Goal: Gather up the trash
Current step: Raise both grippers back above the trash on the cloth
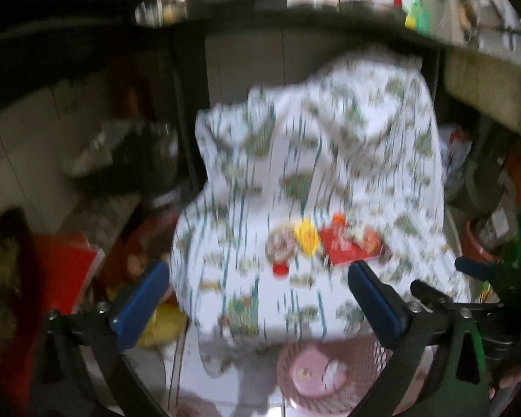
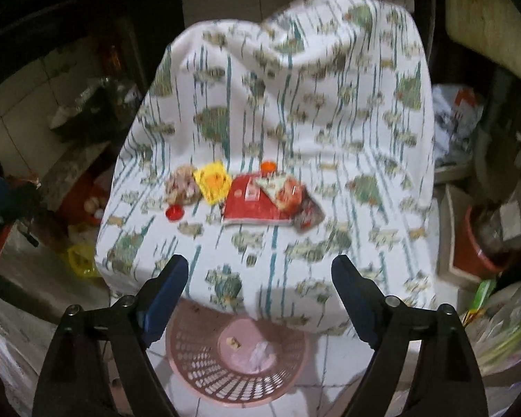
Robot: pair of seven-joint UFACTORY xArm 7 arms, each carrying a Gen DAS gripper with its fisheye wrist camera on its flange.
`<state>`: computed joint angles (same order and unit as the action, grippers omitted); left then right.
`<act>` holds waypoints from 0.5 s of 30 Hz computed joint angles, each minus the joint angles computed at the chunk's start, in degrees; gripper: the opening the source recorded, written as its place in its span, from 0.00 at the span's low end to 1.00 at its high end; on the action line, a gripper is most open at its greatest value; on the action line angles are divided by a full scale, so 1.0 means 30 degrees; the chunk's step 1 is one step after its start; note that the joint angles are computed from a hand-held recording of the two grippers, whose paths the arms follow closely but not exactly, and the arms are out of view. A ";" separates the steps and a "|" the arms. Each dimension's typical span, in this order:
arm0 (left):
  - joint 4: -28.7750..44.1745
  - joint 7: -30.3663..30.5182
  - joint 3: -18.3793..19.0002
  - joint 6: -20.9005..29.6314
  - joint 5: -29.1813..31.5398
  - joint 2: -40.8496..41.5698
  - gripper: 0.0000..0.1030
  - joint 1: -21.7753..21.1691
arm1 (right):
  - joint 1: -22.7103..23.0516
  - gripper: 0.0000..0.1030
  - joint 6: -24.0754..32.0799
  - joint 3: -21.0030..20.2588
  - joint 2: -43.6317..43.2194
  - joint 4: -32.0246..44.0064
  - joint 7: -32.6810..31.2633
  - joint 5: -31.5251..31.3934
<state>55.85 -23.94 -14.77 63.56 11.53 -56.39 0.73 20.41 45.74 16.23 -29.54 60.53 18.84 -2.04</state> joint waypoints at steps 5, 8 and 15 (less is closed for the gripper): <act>0.1536 -0.0045 0.0134 -0.1089 0.0518 0.0519 1.00 0.0697 | -0.0326 0.92 -0.0552 -0.0382 0.0299 0.1619 -0.0543 -0.0153; 0.2466 0.0066 0.0381 -0.1745 0.0662 0.1257 1.00 0.1064 | -0.0949 1.00 -0.1335 -0.0383 0.0465 0.2472 -0.0551 -0.0692; 0.3933 0.0174 0.0593 -0.2719 0.1288 0.3380 1.00 0.1976 | -0.1872 1.00 -0.2550 -0.0642 0.1831 0.4410 -0.0777 -0.1278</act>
<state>67.65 -23.41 -12.99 55.41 15.40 -46.24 6.66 14.79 38.09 14.30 -24.04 73.76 16.51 -5.88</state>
